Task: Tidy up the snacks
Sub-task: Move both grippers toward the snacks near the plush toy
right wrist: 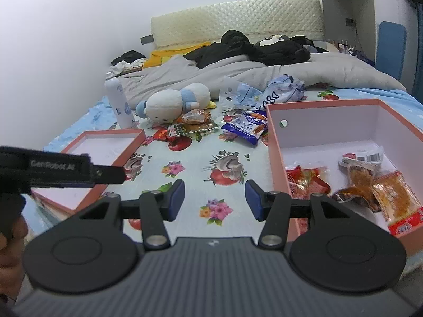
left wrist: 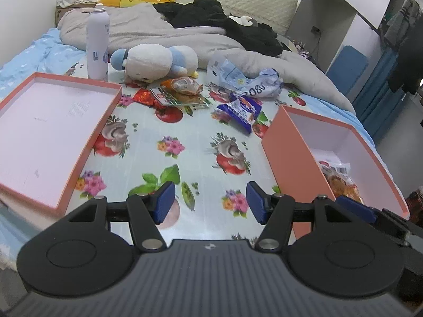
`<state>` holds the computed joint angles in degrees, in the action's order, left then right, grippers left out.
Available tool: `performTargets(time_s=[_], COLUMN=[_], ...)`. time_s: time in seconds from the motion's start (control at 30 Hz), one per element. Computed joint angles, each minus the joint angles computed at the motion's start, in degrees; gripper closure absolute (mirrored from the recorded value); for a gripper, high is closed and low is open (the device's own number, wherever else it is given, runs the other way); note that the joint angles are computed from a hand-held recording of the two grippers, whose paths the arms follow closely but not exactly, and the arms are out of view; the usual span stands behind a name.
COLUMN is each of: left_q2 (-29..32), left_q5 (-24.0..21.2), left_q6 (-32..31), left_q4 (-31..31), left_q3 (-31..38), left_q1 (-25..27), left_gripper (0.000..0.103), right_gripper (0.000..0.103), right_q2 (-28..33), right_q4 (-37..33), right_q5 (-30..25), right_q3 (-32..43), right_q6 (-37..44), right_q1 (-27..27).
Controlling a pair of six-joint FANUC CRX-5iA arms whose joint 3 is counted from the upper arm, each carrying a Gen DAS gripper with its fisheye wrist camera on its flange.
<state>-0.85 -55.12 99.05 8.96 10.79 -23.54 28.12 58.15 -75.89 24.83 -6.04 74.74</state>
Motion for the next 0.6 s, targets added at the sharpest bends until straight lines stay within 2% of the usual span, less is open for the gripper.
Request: performTargets(time_s=[0.37,0.47,0.6], left_q2=[6.27,7.62,9.62], left_q5=[1.05,2.09,3.19], left_q6=[-2.46,-3.66,-4.88], left_q4=[1.64,2.07,3.14], left_q3=[3.62,4.13,4.86], left_q1=[1.67,2.04,2.96], left_gripper=[0.036,0.036,0.036], right_gripper=[0.05,0.05,0.05], right_q2=[3.03,2.37,4.16], right_q4=[-1.73,-2.2,-2.87], right_q5=[5.71,9.15,8.51], right_q3=[2.82,1.49,3.48], right_q6=[2.79,3.19,4.65], right_q1=[-4.16,-5.44,-6.57])
